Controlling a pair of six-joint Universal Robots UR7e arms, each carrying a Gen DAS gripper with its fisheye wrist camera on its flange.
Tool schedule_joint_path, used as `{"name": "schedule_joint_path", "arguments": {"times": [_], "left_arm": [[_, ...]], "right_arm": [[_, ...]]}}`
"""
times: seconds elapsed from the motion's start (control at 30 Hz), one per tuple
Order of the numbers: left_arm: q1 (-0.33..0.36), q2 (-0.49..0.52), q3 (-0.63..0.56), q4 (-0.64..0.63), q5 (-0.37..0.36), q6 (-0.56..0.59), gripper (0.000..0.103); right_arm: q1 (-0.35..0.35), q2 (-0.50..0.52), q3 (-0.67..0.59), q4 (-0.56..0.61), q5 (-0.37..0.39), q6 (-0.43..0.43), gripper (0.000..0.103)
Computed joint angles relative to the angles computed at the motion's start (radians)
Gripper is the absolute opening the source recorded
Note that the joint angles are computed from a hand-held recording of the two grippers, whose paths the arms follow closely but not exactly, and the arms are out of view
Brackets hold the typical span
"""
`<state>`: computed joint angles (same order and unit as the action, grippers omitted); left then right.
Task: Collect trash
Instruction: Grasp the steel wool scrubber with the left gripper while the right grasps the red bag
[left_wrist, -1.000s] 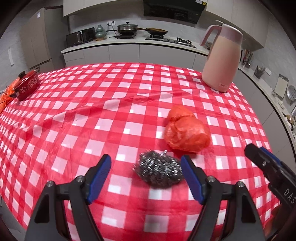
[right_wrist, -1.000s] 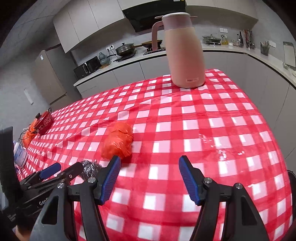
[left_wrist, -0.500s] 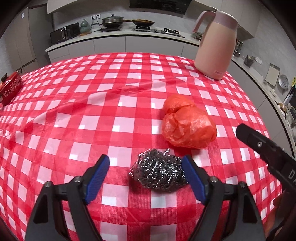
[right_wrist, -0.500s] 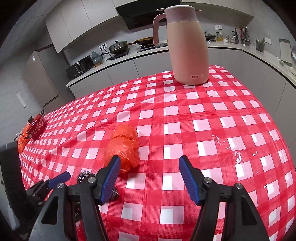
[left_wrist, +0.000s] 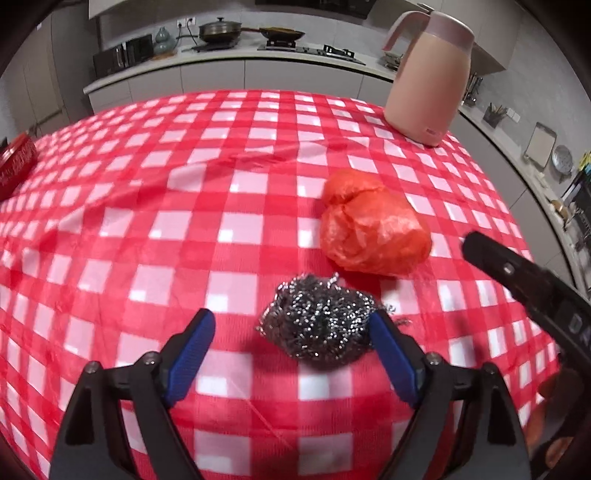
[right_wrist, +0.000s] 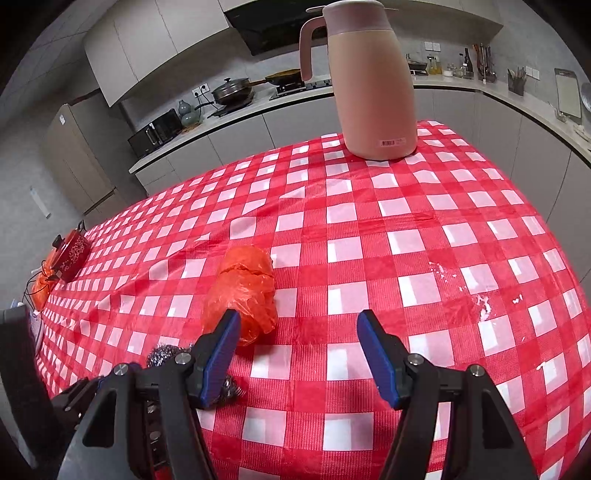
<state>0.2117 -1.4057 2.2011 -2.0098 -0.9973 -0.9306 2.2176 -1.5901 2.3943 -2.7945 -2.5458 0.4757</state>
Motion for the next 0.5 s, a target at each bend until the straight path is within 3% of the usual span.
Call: {"name": "schedule_joint_path", "arguments": {"times": [0.1, 0.23, 0.27, 0.3, 0.37, 0.5], "left_arm": [[0.006, -0.011, -0.009, 0.030, 0.027, -0.008, 0.087], [0.028, -0.011, 0.012, -0.053, -0.013, 0.024, 0.084], [0.028, -0.013, 0.025, -0.089, -0.020, 0.038, 0.076], [0.028, -0.015, 0.034, -0.116, -0.024, 0.050, 0.059], [0.021, -0.018, 0.049, -0.164, -0.031, 0.072, 0.044], [0.019, -0.007, 0.047, -0.189, -0.020, 0.093, 0.031]], "right_arm": [[0.003, -0.010, 0.006, 0.002, 0.001, 0.001, 0.067], [-0.001, -0.020, 0.013, 0.007, 0.013, 0.003, 0.067], [-0.002, -0.020, 0.013, 0.009, 0.016, 0.003, 0.067], [-0.002, -0.020, 0.013, 0.011, 0.017, 0.002, 0.067], [0.000, -0.020, 0.015, 0.015, 0.013, 0.002, 0.067], [-0.001, -0.030, 0.019, 0.024, 0.014, 0.010, 0.067]]}}
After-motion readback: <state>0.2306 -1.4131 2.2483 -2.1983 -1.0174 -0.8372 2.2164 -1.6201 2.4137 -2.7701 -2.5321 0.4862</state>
